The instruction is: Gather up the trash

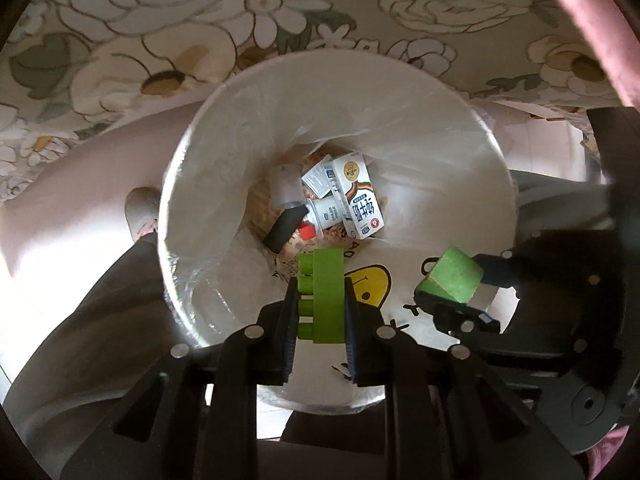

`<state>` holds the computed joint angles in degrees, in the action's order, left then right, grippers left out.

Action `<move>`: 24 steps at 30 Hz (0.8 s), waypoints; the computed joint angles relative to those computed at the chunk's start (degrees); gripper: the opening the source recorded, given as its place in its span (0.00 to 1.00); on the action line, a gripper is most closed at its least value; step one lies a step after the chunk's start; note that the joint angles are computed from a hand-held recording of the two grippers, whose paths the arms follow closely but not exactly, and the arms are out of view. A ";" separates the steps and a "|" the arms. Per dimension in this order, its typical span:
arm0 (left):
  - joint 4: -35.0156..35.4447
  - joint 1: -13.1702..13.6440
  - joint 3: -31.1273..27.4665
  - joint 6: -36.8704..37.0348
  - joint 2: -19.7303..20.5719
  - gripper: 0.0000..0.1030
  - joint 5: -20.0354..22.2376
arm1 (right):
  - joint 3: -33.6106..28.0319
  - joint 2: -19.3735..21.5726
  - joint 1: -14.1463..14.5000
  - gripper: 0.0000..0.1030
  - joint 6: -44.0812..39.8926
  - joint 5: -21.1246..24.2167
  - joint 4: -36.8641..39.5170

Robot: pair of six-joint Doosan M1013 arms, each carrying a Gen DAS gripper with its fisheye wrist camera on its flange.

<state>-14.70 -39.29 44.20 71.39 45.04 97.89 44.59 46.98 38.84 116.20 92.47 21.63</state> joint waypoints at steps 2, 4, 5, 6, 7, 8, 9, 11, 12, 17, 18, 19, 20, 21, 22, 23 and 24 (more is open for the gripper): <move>-0.26 0.12 0.10 -0.07 0.25 0.22 0.36 | -0.35 0.45 0.02 0.30 0.12 0.59 0.02; -0.82 0.33 0.27 -0.54 0.46 0.22 0.47 | -0.35 0.74 0.05 0.30 0.33 0.66 -0.02; -1.23 0.45 0.41 -0.82 0.47 0.22 0.44 | -0.45 0.86 0.07 0.30 0.82 0.62 -0.57; -1.87 0.63 0.47 -1.35 0.57 0.22 0.34 | -0.51 0.95 0.01 0.30 1.08 0.61 -0.53; -2.13 0.73 0.42 -1.53 0.63 0.22 0.35 | -0.39 0.95 -0.11 0.30 1.28 0.48 -0.22; -2.30 0.77 0.38 -1.66 0.80 0.23 0.27 | -0.05 0.90 -0.29 0.30 1.58 0.13 0.38; -2.38 0.81 0.25 -1.78 0.95 0.25 0.36 | -0.03 0.94 -0.36 0.31 1.85 0.10 0.57; -2.39 0.89 0.05 -1.94 0.98 0.32 0.69 | 0.04 0.94 -0.40 0.36 2.33 0.04 0.55; -2.42 0.92 -0.05 -2.01 1.04 0.32 0.68 | 0.24 0.86 -0.43 0.36 2.44 -0.26 0.69; -2.46 0.90 -0.34 -2.08 1.23 0.32 0.94 | 0.48 0.68 -0.36 0.36 2.35 -0.67 0.99; -2.27 0.88 -0.32 -2.04 1.19 0.32 0.90 | 0.47 0.63 -0.31 0.36 2.28 -0.71 0.91; -2.23 0.87 -0.29 -1.98 1.14 0.32 0.86 | 0.47 0.55 -0.23 0.36 2.22 -0.76 0.67; -2.21 0.85 -0.27 -1.99 1.12 0.32 0.80 | 0.56 0.42 -0.20 0.36 2.08 -0.85 0.61; -2.06 0.84 -0.20 -2.05 0.97 0.32 0.70 | 0.60 0.31 -0.20 0.36 1.97 -0.86 0.52; -1.99 0.84 -0.12 -2.06 0.87 0.32 0.58 | 0.59 0.17 -0.15 0.36 1.90 -0.86 0.29; -1.88 0.84 0.02 -2.07 0.63 0.32 0.36 | 0.76 0.01 -0.09 0.36 1.81 -0.97 0.13; -1.82 0.83 0.07 -2.08 0.48 0.32 0.27 | 0.76 -0.08 0.04 0.36 1.76 -1.02 -0.10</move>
<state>-16.52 -38.46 44.27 69.31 45.51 98.16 45.35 46.90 38.88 117.96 91.45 21.53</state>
